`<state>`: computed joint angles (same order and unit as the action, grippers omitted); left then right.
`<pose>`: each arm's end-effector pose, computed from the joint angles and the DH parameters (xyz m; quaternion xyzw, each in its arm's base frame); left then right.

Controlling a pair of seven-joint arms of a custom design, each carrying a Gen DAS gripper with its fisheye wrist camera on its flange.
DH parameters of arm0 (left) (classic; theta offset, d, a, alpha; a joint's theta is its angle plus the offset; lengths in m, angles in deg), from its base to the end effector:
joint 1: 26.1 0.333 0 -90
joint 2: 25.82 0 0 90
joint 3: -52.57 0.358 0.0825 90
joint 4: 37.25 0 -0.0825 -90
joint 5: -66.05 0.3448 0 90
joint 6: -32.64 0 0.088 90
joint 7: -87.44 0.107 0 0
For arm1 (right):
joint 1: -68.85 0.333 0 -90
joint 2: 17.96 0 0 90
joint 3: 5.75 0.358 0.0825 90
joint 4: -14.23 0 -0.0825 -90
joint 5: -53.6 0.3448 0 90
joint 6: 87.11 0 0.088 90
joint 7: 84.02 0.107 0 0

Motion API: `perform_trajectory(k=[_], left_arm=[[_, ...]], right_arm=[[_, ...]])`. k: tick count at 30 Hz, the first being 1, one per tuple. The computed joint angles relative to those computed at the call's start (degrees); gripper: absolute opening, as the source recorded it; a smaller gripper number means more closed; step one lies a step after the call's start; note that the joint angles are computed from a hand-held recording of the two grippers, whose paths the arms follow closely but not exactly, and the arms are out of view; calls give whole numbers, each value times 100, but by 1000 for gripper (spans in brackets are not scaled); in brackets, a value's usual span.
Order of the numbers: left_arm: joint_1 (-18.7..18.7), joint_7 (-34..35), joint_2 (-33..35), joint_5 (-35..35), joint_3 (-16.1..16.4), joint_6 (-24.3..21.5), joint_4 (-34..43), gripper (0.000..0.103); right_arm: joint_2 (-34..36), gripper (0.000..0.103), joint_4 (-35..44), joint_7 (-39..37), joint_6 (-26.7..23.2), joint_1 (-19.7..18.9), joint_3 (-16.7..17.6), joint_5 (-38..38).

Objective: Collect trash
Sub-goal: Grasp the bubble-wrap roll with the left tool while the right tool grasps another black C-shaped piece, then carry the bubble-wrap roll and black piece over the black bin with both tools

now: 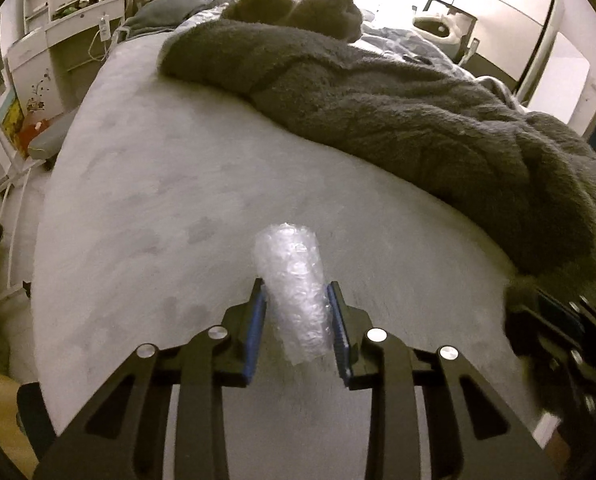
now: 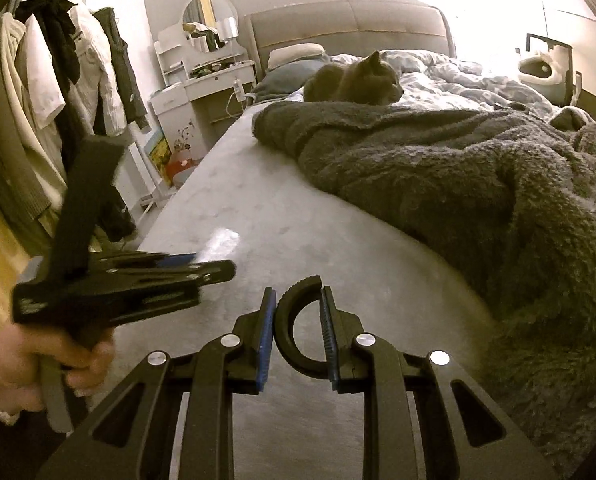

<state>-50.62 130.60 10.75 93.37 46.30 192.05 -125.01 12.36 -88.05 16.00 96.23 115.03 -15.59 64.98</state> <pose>0.6370 -0.3794 0.4072 -0.6450 0.6932 -0.2842 0.1506 0.5589 0.4187 0.4325 -0.7309 0.5278 -0.1574 0.4032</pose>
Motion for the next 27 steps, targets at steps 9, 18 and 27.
perform_trajectory(k=[9,18,27], left_arm=[[4,-398,-956,454,176,412,-1410,33],[250,-1049,-1834,1118,308,755,-2745,33],[749,-1725,-2314,1915,457,1226,-3645,33]], right_arm=[[156,22,384,49,-265,-256,446,-19],[602,22,1414,-6,-850,-283,835,-282],[1504,22,3185,25,-1830,-178,1081,-583]])
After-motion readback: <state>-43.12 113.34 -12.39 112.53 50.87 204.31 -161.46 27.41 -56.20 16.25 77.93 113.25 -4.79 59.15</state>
